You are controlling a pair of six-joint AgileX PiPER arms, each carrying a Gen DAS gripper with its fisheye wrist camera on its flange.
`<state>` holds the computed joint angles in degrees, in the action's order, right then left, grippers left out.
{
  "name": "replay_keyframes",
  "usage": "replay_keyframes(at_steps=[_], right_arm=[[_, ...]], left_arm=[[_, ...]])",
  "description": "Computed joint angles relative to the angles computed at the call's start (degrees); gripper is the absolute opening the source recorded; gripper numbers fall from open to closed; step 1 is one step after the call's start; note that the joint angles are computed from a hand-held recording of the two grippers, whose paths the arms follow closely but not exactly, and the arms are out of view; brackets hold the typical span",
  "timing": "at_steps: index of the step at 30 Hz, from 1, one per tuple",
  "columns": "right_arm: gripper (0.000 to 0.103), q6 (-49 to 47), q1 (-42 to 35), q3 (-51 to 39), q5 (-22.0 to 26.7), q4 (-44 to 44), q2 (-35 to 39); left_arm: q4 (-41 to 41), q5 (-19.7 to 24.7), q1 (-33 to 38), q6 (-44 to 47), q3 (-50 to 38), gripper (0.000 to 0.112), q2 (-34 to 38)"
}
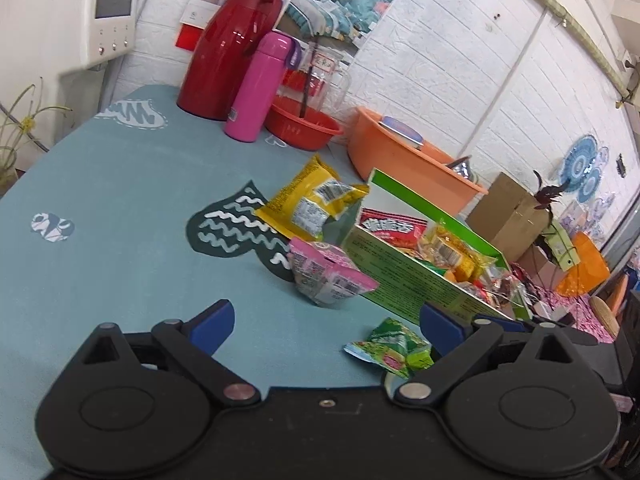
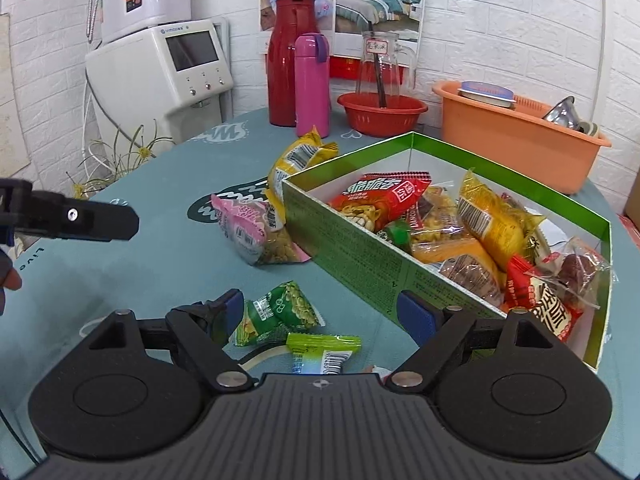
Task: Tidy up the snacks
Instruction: 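Move the left gripper to the pink packet and grasp it, then carry the pink packet into the green box and open the left gripper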
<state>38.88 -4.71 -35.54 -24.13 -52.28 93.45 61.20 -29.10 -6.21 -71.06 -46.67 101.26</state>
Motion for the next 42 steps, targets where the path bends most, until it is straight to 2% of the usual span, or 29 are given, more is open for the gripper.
replay_keyframes(at_steps=[4,8,12,15,17,20,24,28,29,30,31,32,34,38,40,42], right_arm=[[0.103,0.41,-0.75,-0.56,-1.28,-2.51,0.93],[0.103,-1.62,-1.41,-1.48,-3.74,-3.29,2.18],[0.103,2.79,-1.07,-3.68,-5.10,-8.01,3.25],[0.103,4.91,0.36,-5.43,-6.10,-10.88,4.16],[0.103,5.57,2.56,-7.46,-4.72,-10.98,5.57],[0.103,8.67,5.35,-11.54,-2.49,-12.30,8.52],[0.103,9.69,8.58,-16.53,0.92,-11.53,12.39],[0.092,9.24,10.54,-20.02,4.06,-10.50,15.64],[0.091,7.13,11.01,-20.28,5.07,-7.94,16.16],[0.085,5.45,11.31,-20.50,5.81,-6.01,16.52],[0.066,5.80,11.21,-20.71,6.05,-6.37,16.70],[0.058,8.45,10.54,-20.79,4.62,-9.02,17.07],[0.033,11.70,9.79,-20.39,2.89,-11.46,17.21],[0.030,3.16,10.08,-17.25,2.75,-4.97,15.62],[0.029,3.97,9.36,-15.91,1.54,-6.01,14.74],[0.029,2.00,8.73,-13.89,-0.04,-4.48,13.34]], left_arm=[[-0.30,0.56,0.94,-0.06,-0.55,0.103,1.45],[2.31,-0.52,1.69,-5.01,-2.25,0.103,3.60],[5.05,-0.97,1.07,-10.04,-6.24,0.103,6.02],[2.22,0.24,-0.39,-7.83,-9.67,0.103,7.82],[3.32,1.80,-1.06,-10.67,-13.60,0.103,10.30],[12.36,2.28,-1.04,-21.83,-19.41,0.103,14.29],[16.28,1.31,-0.88,-25.85,-22.62,0.103,17.33],[18.83,-0.84,-0.18,-30.17,-25.19,0.103,19.70],[19.77,-1.19,-0.13,-31.49,-25.93,0.103,20.28],[20.78,-1.58,-0.09,-32.63,-26.64,0.103,20.82],[21.45,-2.10,-0.04,-33.48,-27.28,0.103,21.34],[22.24,-2.64,-0.05,-34.68,-28.07,0.095,21.87],[23.09,-4.13,0.13,-36.04,-28.83,0.078,22.58],[21.64,-2.24,-1.25,-33.07,-26.20,0.060,20.36],[20.11,-1.37,-1.85,-31.22,-24.27,0.055,18.79],[18.56,-1.03,-2.29,-30.09,-22.34,0.055,17.06]])
